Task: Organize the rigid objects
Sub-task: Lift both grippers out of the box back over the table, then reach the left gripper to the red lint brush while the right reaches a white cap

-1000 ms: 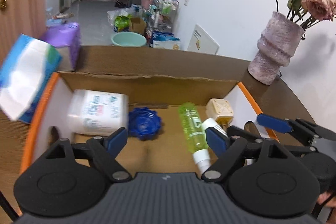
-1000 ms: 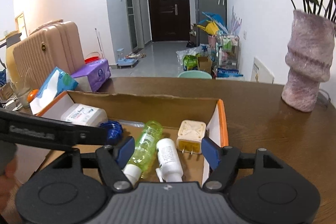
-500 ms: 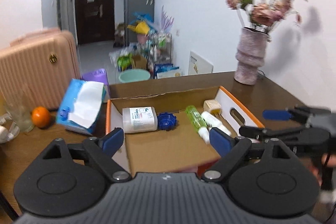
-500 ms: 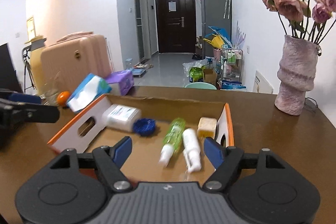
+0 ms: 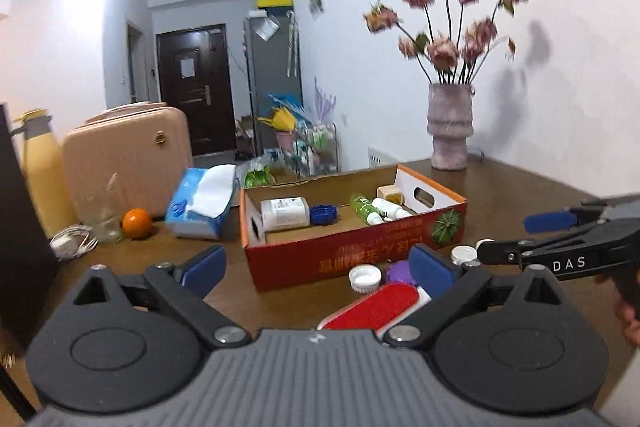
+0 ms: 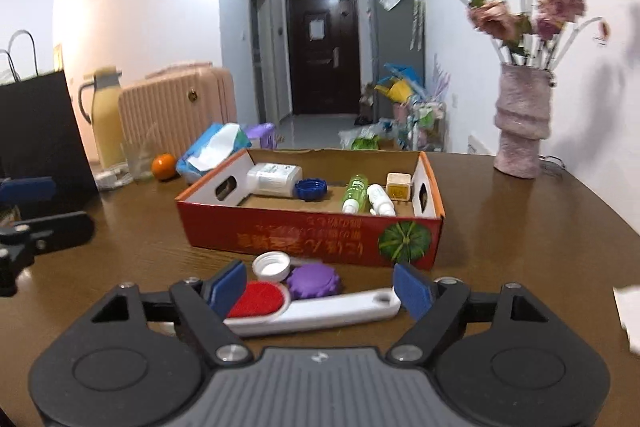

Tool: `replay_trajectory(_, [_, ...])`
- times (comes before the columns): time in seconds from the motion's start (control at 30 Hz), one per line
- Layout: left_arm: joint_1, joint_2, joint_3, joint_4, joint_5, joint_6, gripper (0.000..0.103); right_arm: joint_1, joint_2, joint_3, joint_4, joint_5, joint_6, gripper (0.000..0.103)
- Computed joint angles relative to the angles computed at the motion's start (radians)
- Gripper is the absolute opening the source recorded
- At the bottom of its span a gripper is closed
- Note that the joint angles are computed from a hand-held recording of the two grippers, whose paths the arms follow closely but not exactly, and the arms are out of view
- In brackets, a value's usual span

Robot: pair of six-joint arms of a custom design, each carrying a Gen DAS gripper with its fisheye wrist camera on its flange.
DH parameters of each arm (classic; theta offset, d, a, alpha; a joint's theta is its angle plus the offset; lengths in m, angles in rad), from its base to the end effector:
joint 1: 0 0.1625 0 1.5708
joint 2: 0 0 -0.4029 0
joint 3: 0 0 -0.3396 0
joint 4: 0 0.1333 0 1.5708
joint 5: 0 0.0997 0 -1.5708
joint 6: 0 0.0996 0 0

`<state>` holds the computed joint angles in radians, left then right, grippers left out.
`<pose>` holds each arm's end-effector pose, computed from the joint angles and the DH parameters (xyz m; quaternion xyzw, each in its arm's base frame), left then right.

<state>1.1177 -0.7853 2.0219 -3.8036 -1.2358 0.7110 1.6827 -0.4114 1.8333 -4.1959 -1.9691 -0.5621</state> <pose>-0.0825 -0.5487 0.1591 0.4096 0.7674 -0.4483 0.2058 0.1545 -0.5272 0.0478 0.1615 -0.7997 0.5044 0.2828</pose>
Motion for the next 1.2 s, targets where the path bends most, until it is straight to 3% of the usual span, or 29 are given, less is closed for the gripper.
replay_trajectory(0.1, [0.009, -0.044, 0.097, -0.07, 0.02, -0.027, 0.1, 0.022, 0.043, 0.054, -0.113, -0.026, 0.036, 0.08])
replay_trajectory(0.23, [0.019, -0.083, 0.212, -0.207, 0.037, 0.034, 0.1, 0.059, 0.104, 0.121, -0.247, -0.064, 0.092, 0.08])
replay_trajectory(0.37, [0.063, -0.145, 0.286, -0.244, -0.047, 0.048, 0.103, 0.086, 0.162, 0.185, -0.402, -0.086, 0.134, 0.081])
replay_trajectory(0.57, [0.052, -0.091, 0.236, -0.241, -0.006, -0.002, 0.103, 0.099, 0.159, 0.169, -0.399, -0.215, 0.104, 0.082])
replay_trajectory(0.7, [0.061, -0.091, 0.257, -0.231, -0.072, 0.017, 0.103, 0.096, 0.157, 0.177, -0.428, -0.213, 0.094, 0.082])
replay_trajectory(1.2, [0.078, -0.02, 0.2, -0.183, 0.0, -0.023, 0.103, 0.029, 0.17, 0.146, -0.354, -0.177, 0.119, 0.082])
